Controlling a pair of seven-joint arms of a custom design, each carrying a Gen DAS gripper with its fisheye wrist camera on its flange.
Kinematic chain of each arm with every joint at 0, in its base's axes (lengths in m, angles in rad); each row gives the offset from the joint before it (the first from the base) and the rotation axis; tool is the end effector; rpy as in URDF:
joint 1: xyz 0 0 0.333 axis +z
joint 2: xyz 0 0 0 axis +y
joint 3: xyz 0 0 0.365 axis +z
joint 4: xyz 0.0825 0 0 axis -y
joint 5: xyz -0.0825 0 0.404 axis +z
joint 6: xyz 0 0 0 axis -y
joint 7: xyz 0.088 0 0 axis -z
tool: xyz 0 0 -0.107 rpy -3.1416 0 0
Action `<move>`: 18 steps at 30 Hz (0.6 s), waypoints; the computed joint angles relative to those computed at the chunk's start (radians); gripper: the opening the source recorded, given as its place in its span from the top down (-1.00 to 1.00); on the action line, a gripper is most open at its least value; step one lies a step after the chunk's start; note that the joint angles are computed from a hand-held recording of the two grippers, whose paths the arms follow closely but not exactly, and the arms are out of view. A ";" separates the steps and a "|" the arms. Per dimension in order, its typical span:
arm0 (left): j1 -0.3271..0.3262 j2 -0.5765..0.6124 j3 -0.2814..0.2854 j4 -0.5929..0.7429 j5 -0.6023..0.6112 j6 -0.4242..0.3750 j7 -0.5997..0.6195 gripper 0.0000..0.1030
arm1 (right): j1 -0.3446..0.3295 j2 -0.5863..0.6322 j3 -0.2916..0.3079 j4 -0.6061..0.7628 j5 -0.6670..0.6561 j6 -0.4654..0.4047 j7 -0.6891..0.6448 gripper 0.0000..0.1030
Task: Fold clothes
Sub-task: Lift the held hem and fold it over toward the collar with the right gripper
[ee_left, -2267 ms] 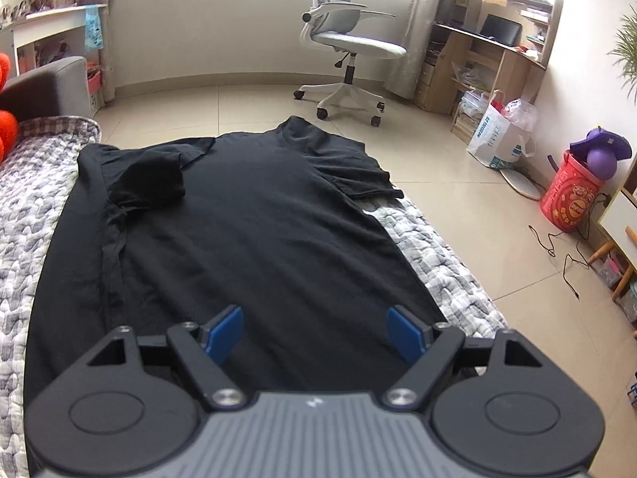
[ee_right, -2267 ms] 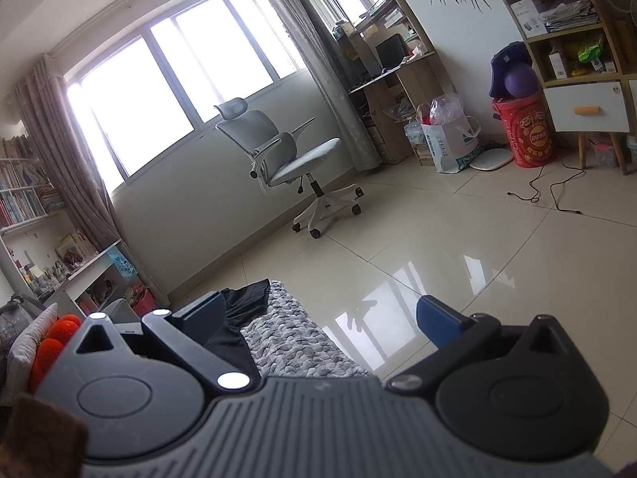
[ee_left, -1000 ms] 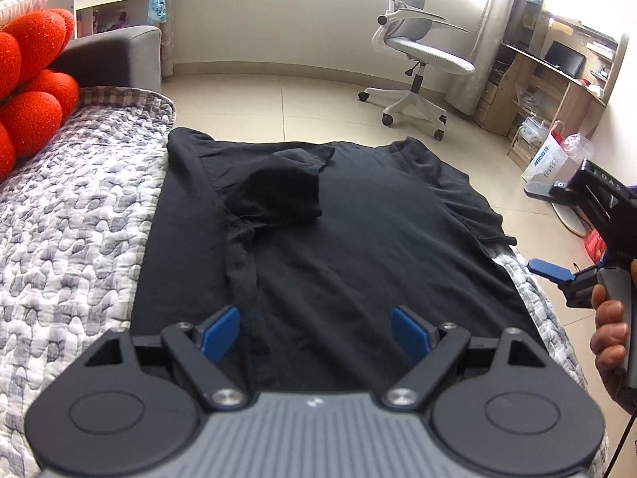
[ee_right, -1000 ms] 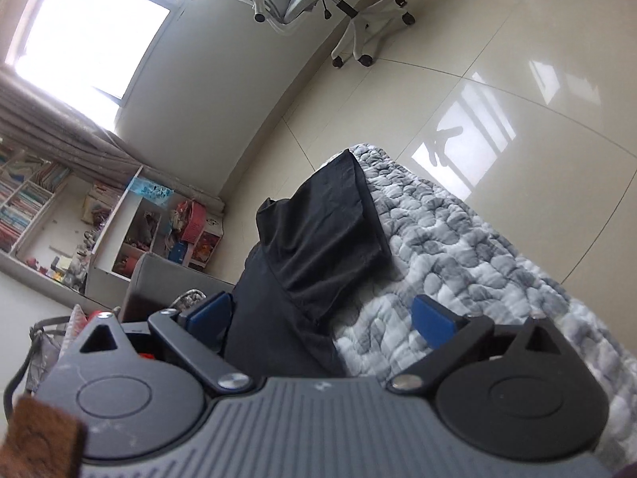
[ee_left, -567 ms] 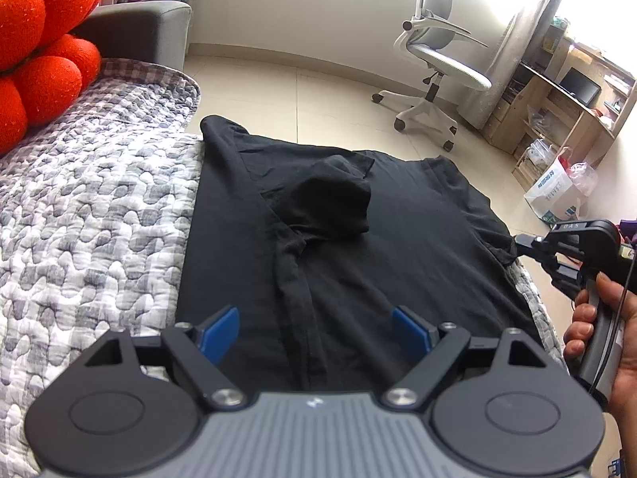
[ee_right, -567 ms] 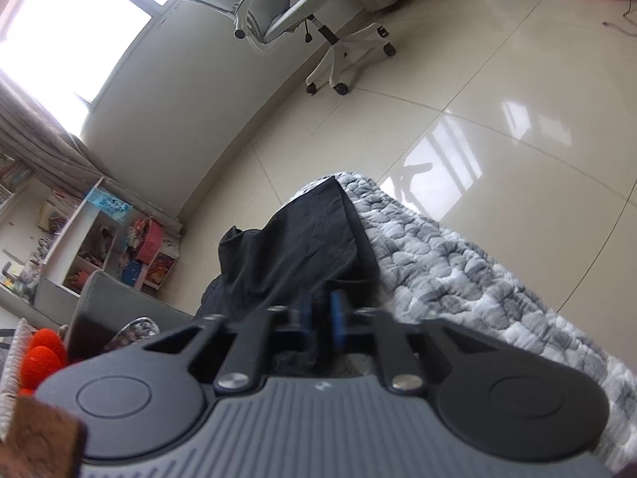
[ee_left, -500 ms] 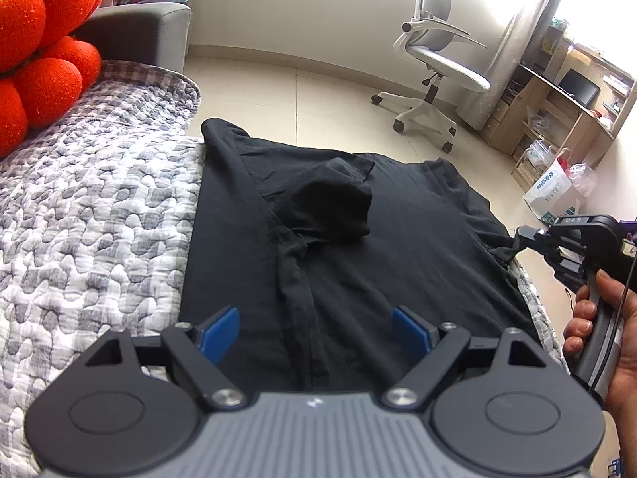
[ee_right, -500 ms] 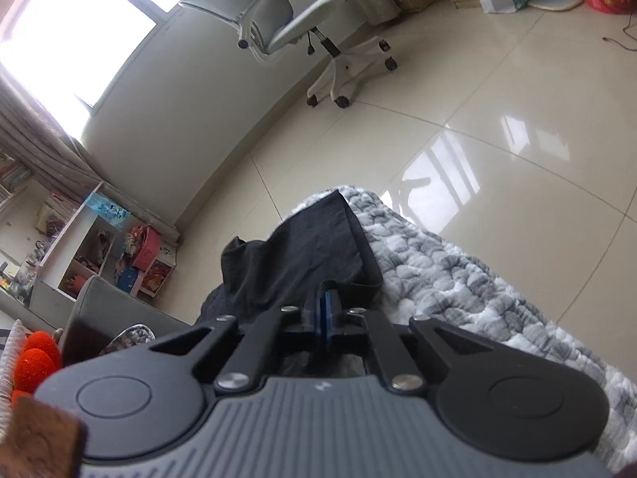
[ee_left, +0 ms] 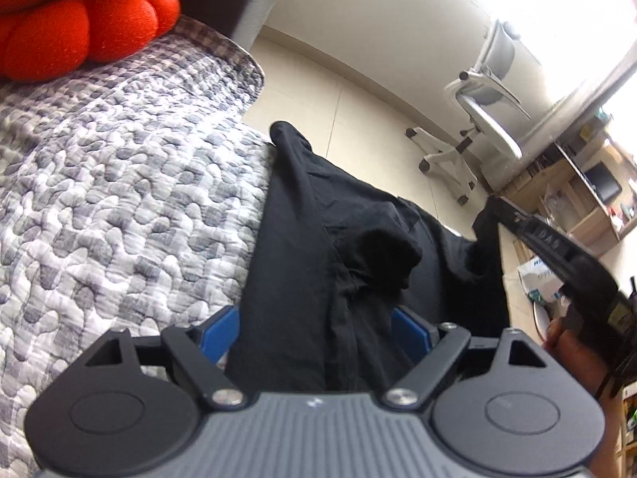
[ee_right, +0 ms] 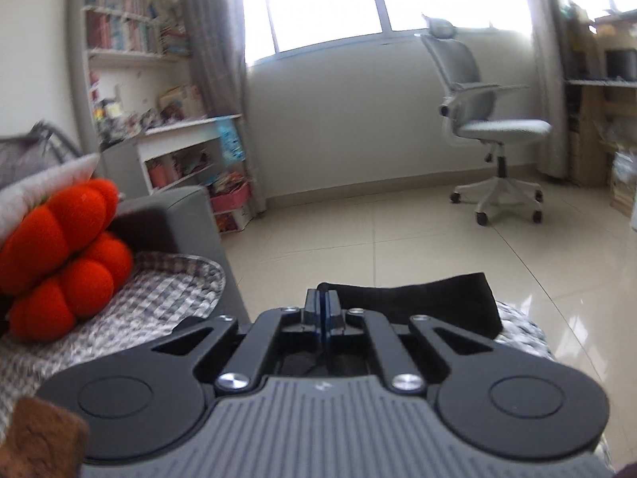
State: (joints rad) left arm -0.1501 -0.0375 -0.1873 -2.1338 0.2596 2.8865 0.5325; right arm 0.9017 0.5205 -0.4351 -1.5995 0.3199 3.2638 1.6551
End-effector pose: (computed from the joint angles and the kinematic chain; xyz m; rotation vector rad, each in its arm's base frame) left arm 0.5577 -0.2130 0.5546 -2.2988 1.4046 -1.0859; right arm 0.6587 0.3880 0.5334 -1.5730 1.2439 -0.6674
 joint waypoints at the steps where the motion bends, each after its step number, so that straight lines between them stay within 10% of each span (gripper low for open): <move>1: 0.004 -0.006 0.004 -0.008 -0.005 -0.003 -0.015 -0.65 | -0.030 0.016 0.045 0.035 -0.027 -0.028 -0.028 0.92; 7: 0.007 -0.022 0.023 -0.042 -0.139 0.019 0.020 -0.65 | -0.116 0.058 0.211 0.133 -0.198 -0.257 -0.141 0.89; 12: 0.004 -0.034 0.027 -0.052 -0.203 0.041 0.070 -0.65 | -0.255 -0.007 0.381 0.073 -0.135 -0.229 -0.145 0.73; 13: 0.004 -0.036 0.028 -0.054 -0.211 0.044 0.076 -0.65 | -0.262 -0.020 0.382 0.060 -0.104 -0.211 -0.145 0.61; 15: 0.001 -0.039 0.031 -0.060 -0.237 0.049 0.088 -0.65 | -0.206 -0.031 0.279 0.042 -0.154 -0.172 0.027 -0.38; 18: 0.003 -0.040 0.032 -0.064 -0.252 0.052 0.091 -0.65 | -0.237 -0.049 0.259 0.027 -0.087 -0.179 0.193 -0.42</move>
State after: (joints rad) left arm -0.1471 -0.0775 -0.1555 -2.1980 0.0077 2.9381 0.6240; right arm 0.6644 0.4716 -0.1757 -1.5720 0.2332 3.0848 1.8481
